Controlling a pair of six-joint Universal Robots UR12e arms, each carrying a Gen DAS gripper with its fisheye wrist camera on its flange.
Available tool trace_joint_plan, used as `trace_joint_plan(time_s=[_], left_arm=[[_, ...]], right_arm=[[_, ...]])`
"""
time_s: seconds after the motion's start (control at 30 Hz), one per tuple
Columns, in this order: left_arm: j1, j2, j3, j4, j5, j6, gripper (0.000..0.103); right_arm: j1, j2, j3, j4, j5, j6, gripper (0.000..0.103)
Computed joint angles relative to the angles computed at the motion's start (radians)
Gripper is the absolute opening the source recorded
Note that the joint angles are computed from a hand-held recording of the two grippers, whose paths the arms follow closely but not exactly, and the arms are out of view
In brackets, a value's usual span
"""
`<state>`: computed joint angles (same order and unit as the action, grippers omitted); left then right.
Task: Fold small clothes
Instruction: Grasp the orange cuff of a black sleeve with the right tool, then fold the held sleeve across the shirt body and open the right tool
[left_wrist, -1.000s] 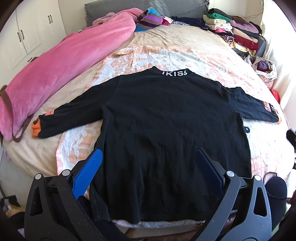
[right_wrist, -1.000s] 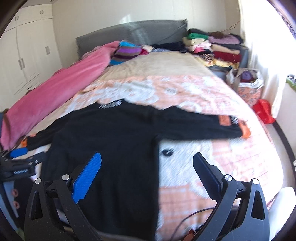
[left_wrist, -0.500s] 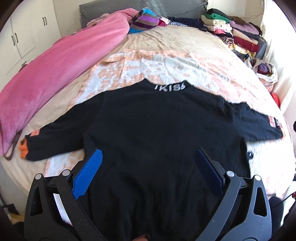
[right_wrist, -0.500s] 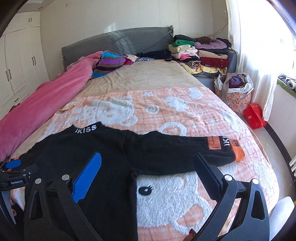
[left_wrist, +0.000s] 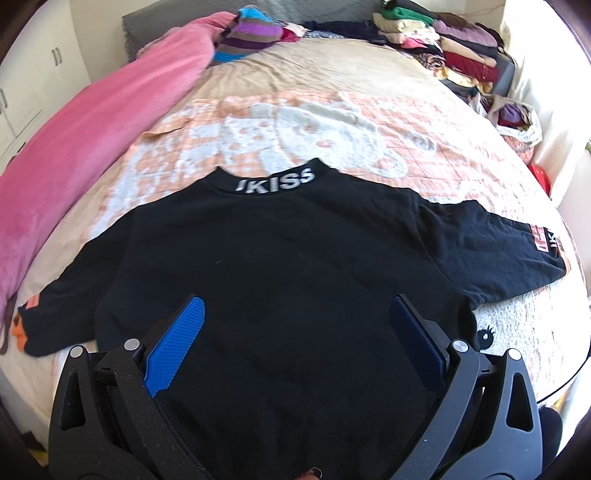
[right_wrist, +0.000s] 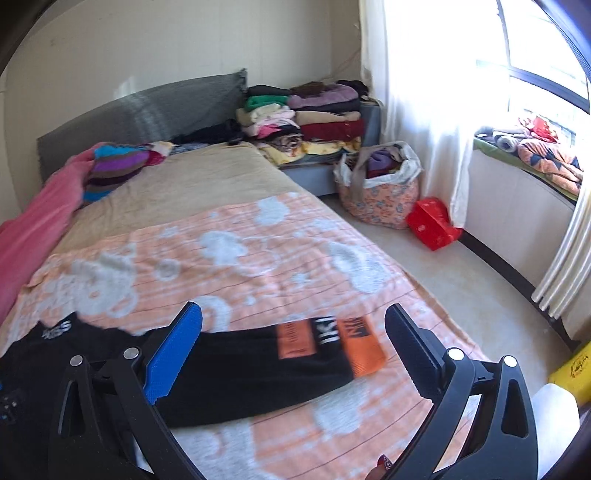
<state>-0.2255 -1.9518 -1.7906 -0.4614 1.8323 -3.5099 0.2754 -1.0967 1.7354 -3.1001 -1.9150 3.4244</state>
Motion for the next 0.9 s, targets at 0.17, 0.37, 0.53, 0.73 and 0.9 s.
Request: trace_joint_plan(time_s=[0.17, 0.37, 0.53, 0.73, 0.9], left_arm=[[-0.004, -0.043, 0.048, -0.021, -0.025, -0.006, 0.094], [-0.005, -0.086, 0.089, -0.045, -0.046, -0.014, 0.094], [-0.006, -0.109, 0.098, -0.055, -0.054, -0.007, 0.094], [-0.004, -0.128, 0.095, -0.045, -0.054, 0.010, 0.094], [-0.006, -0.136, 0.091, -0.034, -0.038, 0.012, 0.094]], right_arm=[[-0.076, 0.009, 0.003, 0.108, 0.149, 0.073, 0.099], [-0.119, 0.035, -0.010, 0.188, 0.231, 0.115, 0.099], [-0.128, 0.059, -0.027, 0.218, 0.244, 0.103, 0.099], [-0.131, 0.090, -0.055, 0.275, 0.271, 0.083, 0.099], [-0.131, 0.110, -0.056, 0.263, 0.323, 0.066, 0.090]])
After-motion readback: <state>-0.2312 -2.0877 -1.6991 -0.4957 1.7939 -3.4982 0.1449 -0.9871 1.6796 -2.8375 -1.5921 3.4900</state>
